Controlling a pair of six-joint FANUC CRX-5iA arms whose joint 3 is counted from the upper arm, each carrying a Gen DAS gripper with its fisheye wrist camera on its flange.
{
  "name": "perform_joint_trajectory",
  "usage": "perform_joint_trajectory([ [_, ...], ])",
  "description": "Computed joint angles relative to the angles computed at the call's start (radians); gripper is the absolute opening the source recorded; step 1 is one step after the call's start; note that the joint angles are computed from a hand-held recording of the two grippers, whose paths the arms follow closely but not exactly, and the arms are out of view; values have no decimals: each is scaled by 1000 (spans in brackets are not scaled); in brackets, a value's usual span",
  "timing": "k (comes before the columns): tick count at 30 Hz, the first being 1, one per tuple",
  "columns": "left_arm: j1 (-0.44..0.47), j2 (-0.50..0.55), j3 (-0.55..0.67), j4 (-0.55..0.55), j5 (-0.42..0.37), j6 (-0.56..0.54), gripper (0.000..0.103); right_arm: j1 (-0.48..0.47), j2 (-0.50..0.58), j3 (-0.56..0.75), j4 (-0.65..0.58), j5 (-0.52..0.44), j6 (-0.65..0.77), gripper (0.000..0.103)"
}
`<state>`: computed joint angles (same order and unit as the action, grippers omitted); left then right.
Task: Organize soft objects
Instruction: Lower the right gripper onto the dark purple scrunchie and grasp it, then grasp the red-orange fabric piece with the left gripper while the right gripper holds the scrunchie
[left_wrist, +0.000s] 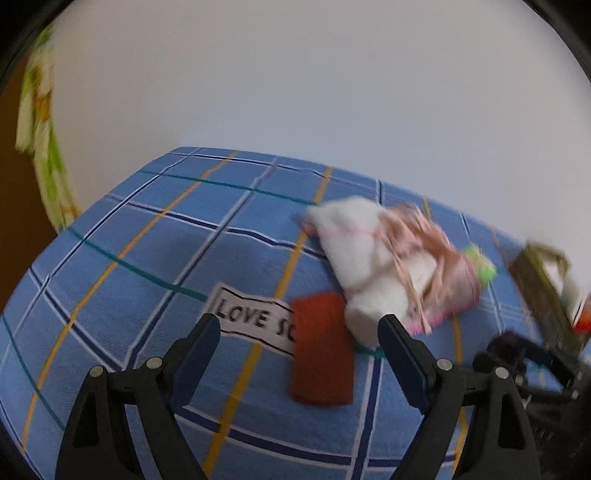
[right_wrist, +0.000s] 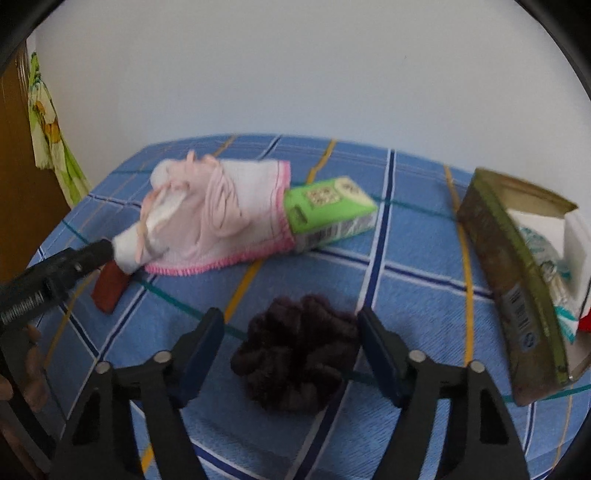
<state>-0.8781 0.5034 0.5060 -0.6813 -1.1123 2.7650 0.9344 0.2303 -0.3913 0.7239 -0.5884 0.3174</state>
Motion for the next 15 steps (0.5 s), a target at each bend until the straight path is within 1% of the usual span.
perform_joint_trajectory([
  [1, -2, 9, 11, 4, -5, -24, 89, 0, 0, 1, -10, -3, 5, 65],
  [2, -2, 14, 16, 13, -6, -43, 89, -1, -6, -10, 3, 6, -4, 57],
  [3, 3, 19, 19, 36, 0, -70, 89, 0, -10, -14, 2, 7, -1, 56],
  [5, 18, 17, 6, 87, 30, -107, 89, 0, -18, -24, 5, 13, 7, 49],
  [7, 29, 16, -5, 128, 54, -138, 89, -4, -32, -41, 6, 33, 1, 45],
  [10, 39, 23, -4, 149, 43, -139, 89, -21, -70, -85, 17, 89, -35, 43],
  [13, 45, 9, -24, 147, 51, -114, 89, -40, -109, -141, 98, 131, -126, 43],
  [15, 41, 9, -18, 137, 30, -101, 89, -51, -122, -161, 132, 155, -166, 43],
])
